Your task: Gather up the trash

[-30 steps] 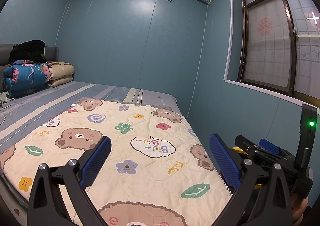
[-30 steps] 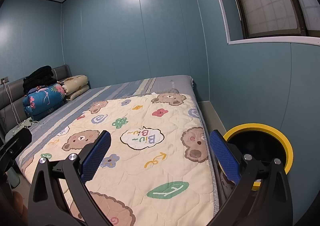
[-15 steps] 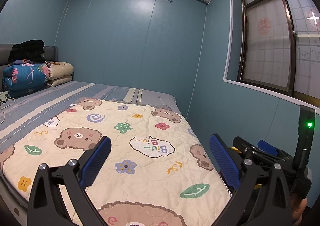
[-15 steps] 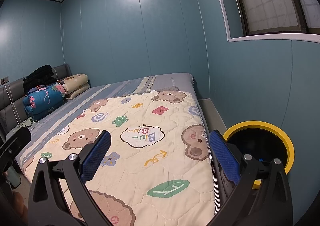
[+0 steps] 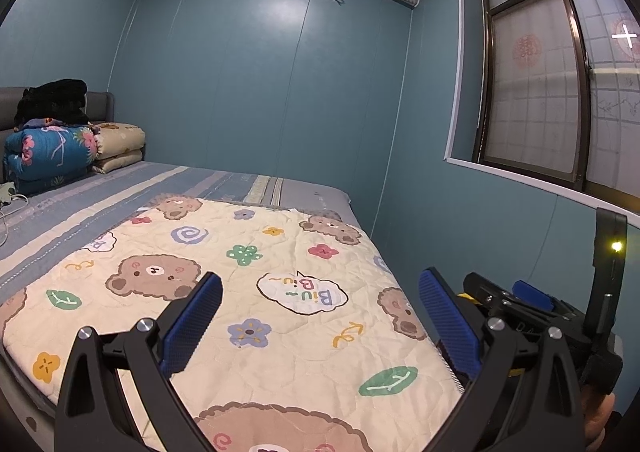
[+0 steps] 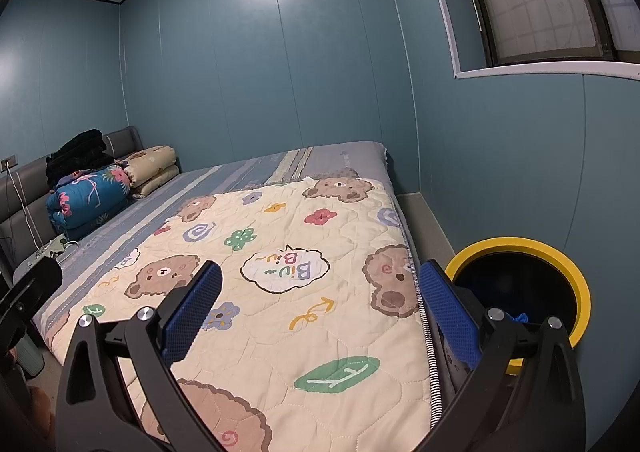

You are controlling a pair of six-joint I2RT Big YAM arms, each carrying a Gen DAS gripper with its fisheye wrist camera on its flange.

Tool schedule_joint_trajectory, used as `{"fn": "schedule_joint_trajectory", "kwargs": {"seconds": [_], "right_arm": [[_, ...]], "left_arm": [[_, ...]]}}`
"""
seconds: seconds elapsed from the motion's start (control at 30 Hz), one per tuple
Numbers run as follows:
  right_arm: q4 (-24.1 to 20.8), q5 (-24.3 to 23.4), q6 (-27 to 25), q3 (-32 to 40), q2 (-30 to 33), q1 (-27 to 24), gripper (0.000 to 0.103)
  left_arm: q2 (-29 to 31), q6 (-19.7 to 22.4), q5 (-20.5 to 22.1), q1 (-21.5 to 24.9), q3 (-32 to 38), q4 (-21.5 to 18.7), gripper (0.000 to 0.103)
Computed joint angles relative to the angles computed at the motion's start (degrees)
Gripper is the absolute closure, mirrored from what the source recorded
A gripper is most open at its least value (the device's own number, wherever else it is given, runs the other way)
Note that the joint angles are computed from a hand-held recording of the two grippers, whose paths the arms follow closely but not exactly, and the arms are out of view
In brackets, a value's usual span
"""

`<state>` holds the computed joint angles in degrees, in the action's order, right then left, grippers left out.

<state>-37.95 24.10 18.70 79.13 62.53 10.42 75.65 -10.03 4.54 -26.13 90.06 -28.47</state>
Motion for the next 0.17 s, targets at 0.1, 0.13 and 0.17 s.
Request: {"fn": "schedule_joint_trajectory", "kwargs": {"seconds": [0.1,0.13,0.17], "right_arm": [[-0.1,0.0,0.2,0.1,0.1,0.0,0.008],[-0.1,0.0,0.2,0.1,0.1,0.0,0.008],[-0.1,-0.1,0.2,0.1,0.1,0.0,0.008]], "left_arm": [[0.0,0.2,0.1,0.2,0.0,0.1,0.008],[0.0,0.3,0.1,0.2,0.0,0.2,0.008],[-0.1,0.3,-0.2,0.1,-0.1,0.2,0.008]]}}
